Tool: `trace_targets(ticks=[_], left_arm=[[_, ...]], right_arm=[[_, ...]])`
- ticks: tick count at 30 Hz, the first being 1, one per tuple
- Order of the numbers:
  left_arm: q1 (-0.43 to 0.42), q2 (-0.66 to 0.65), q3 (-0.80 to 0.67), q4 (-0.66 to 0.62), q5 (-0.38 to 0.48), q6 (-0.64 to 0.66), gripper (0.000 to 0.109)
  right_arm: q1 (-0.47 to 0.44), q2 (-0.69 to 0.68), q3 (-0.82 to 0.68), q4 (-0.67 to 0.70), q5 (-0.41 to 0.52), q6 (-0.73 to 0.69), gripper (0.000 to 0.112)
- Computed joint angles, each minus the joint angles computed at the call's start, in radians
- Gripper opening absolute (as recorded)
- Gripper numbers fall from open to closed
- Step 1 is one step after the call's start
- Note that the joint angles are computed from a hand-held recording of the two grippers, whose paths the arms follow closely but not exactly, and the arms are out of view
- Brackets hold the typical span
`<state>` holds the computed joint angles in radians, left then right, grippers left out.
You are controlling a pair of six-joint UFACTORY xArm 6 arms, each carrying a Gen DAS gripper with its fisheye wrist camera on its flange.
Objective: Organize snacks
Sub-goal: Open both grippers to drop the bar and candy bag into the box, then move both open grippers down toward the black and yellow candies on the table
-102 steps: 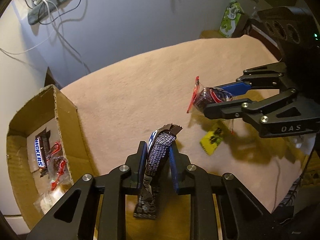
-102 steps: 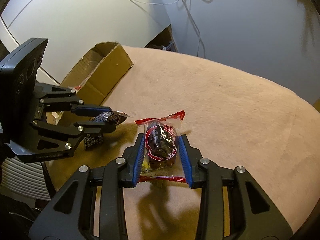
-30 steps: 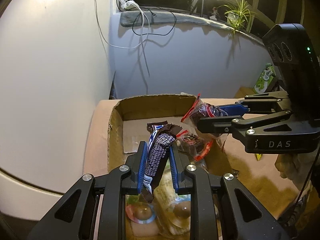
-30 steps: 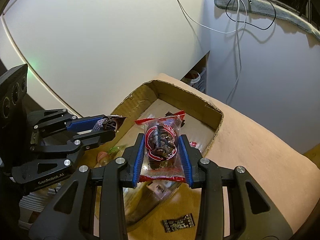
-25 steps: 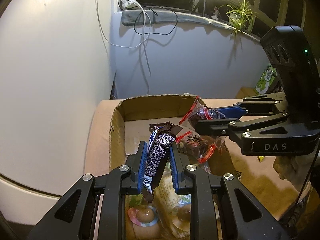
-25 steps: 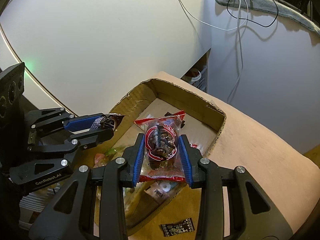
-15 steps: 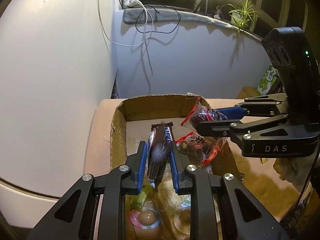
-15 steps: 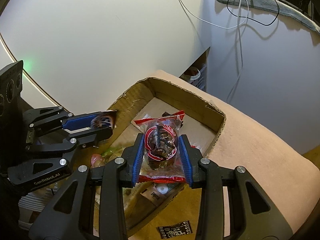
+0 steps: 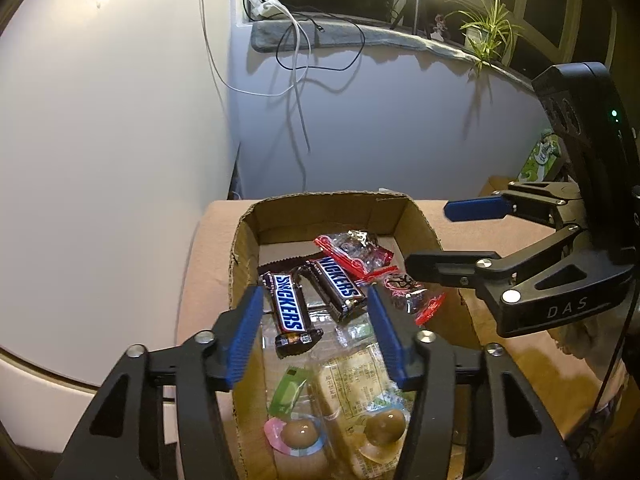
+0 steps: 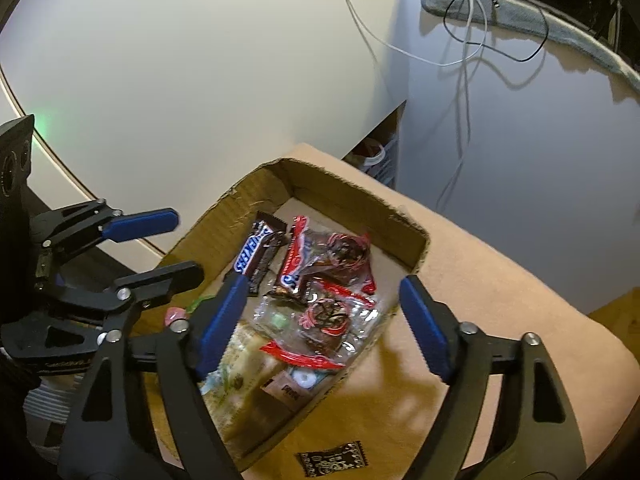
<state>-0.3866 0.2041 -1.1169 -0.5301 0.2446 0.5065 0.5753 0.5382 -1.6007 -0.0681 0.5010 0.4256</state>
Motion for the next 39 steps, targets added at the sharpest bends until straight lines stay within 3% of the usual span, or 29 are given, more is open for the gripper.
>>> trace_targets(ticks=[3,4,13,26,36,38,39], left_arm=[[-0.001,-0.003,0.007,0.041,-0.009,-0.038,0.074],[-0.002,-0.005,0.01,0.051,-0.014,-0.046,0.074],[-0.021,-0.06,0.064,0.14,-0.034,-0.117,0.075],[-0.108,-0.206,0.189,0.246,-0.09,-0.208,0.075],[-0.193,-0.268,0.258,0.154,-0.08,-0.163,0.074],[-0.212,-0.274,0.273,0.166,-0.088,-0.177,0.072],[-0.223,-0.276,0.279,0.165,-0.091,-0.182,0.066]], right_arm=[[-0.001,-0.003,-0.006,-0.072,0.023,0.056,0.089],[-0.001,-0.006,-0.003,-0.103,0.029,0.081,0.089],[0.0,-0.074,0.063,-0.236,0.062,0.193,0.09],[0.004,-0.292,0.343,-0.357,-0.054,0.35,0.09],[-0.017,-0.477,0.57,-0.427,-0.112,0.455,0.09],[-0.026,-0.522,0.625,-0.43,-0.125,0.463,0.09],[-0.031,-0.54,0.649,-0.423,-0.134,0.456,0.09]])
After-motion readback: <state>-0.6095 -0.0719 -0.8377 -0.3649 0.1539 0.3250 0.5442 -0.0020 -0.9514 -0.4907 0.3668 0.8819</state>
